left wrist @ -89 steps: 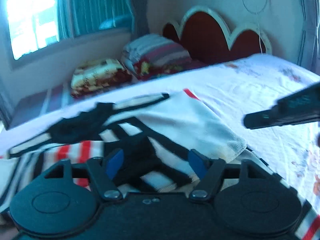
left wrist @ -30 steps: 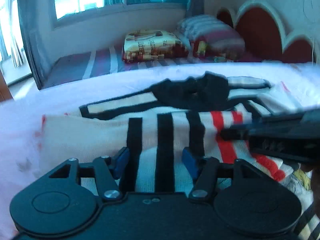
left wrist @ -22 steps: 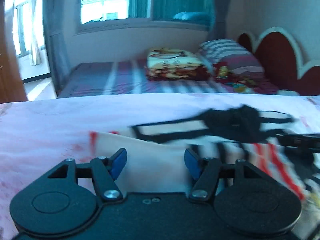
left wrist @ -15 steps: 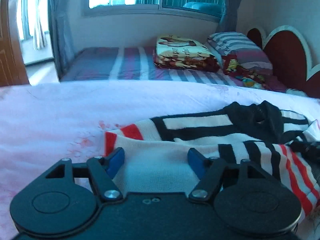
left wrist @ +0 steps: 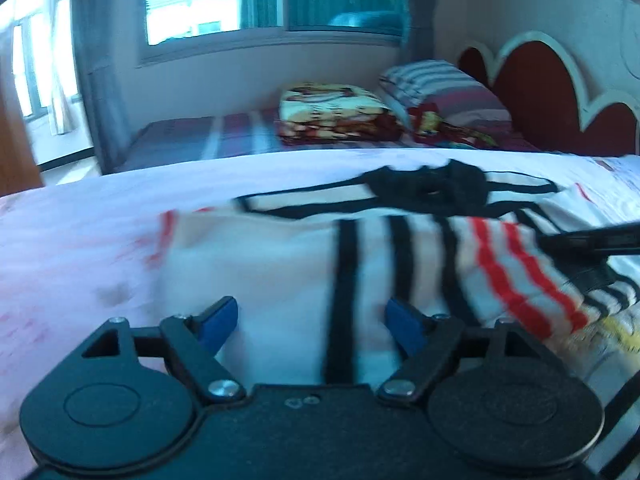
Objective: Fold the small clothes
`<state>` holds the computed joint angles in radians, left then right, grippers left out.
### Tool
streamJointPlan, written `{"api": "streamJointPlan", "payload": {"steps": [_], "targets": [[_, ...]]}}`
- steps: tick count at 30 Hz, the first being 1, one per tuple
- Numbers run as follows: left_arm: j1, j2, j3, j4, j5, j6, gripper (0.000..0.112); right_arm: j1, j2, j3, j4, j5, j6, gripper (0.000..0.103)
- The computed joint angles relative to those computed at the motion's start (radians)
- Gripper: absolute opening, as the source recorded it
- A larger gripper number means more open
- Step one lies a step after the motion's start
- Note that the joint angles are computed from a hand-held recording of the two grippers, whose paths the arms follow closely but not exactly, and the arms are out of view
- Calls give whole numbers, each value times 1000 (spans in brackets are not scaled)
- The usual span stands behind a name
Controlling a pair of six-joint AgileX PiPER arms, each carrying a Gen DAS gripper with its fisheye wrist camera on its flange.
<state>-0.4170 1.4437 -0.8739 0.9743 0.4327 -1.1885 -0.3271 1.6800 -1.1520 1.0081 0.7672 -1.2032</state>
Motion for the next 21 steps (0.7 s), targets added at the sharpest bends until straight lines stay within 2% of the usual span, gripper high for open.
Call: {"api": "streamJointPlan", "payload": {"steps": [2, 5, 7, 9, 10, 12, 13, 16, 17, 19, 21], "targets": [[-6, 5, 0, 0, 13, -25, 80, -36, 21, -17, 12, 55, -10, 8], [-40, 9, -56, -52, 53, 4, 64, -17, -16, -20, -7, 43, 4, 9], [-84, -22, -48, -21, 82, -10, 66, -50, -62, 21, 34, 77, -55, 9], [-128, -9, -57, -31, 137, 16, 77, -73, -79, 61, 37, 63, -84, 9], [-137, 18, -62, -48, 161, 25, 77, -72, -81, 65, -3, 64, -52, 9], [-127, 2, -18, -17, 125, -65, 77, -112, -62, 74, 9, 105, -83, 8], [-129, -10, -13, -26, 130, -85, 77, -125, -60, 61, -2, 130, -70, 8], [-194, -24, -19, 13, 226, -122, 75, -173, -87, 66, 45, 170, -124, 9], [-198, -7, -26, 0, 239, -108, 76, -179, -84, 61, 53, 176, -134, 9], [-207, 18, -31, 26, 251, -156, 81, -135, -37, 41, -17, 136, -83, 9], [-217, 36, -52, 21, 288, -170, 85, -148, -29, 42, 0, 151, -123, 9]]}}
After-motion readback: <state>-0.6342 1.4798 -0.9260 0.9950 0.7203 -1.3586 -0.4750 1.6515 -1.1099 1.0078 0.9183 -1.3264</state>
